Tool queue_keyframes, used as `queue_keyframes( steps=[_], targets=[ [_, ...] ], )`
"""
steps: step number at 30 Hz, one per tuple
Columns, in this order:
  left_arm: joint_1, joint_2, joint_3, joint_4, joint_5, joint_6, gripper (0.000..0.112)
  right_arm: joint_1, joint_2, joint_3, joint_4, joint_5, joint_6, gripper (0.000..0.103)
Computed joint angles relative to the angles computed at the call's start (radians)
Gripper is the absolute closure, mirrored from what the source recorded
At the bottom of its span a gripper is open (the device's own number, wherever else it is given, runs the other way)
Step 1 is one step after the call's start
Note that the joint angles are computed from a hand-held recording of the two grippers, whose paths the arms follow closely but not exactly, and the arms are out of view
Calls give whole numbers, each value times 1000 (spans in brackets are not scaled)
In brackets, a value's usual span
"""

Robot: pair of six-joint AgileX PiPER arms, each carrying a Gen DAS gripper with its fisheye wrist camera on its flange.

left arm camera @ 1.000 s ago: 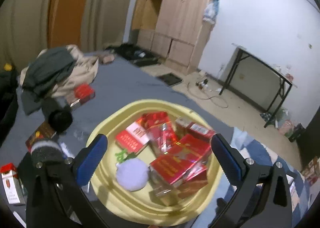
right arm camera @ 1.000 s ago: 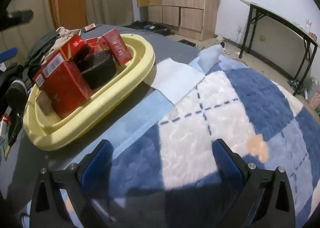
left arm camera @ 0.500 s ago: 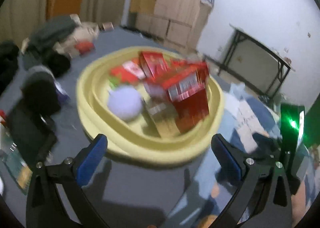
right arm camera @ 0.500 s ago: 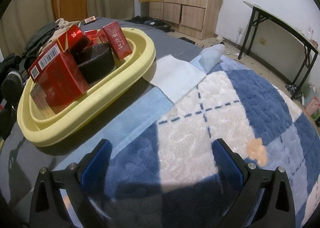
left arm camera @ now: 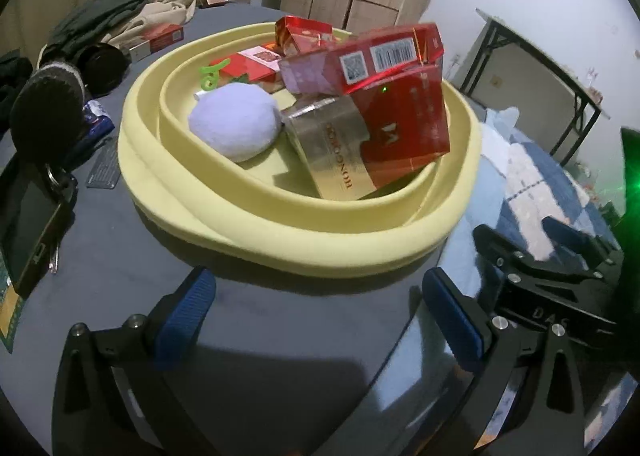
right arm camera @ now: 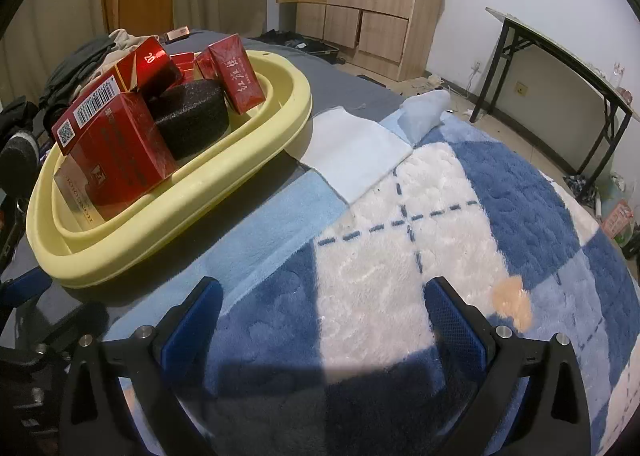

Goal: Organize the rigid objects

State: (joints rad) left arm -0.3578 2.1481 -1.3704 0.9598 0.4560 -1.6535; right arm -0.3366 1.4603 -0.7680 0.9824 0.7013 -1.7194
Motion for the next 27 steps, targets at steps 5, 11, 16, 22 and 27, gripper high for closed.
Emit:
queue_keyframes(
  steps=[5,11,16,22,27],
  targets=[
    [-6,25,-48,-60,45,69,9,-1,1,-1,0,1,-1,0],
    [-26,57,-113,-132,117,161,9,0,2,-1,1,1,-1,0],
    [-36,77,-155,-180,171,214,9,-2,4,-2,-3,2,3,0],
    [-41,73,-154,-187,168,219,9,-13,6,-6,-4,12,-4,0],
    [-68,95,-194,-170,233,245,9,-12,4,-4,-3,10,-4,0]
  ],
)
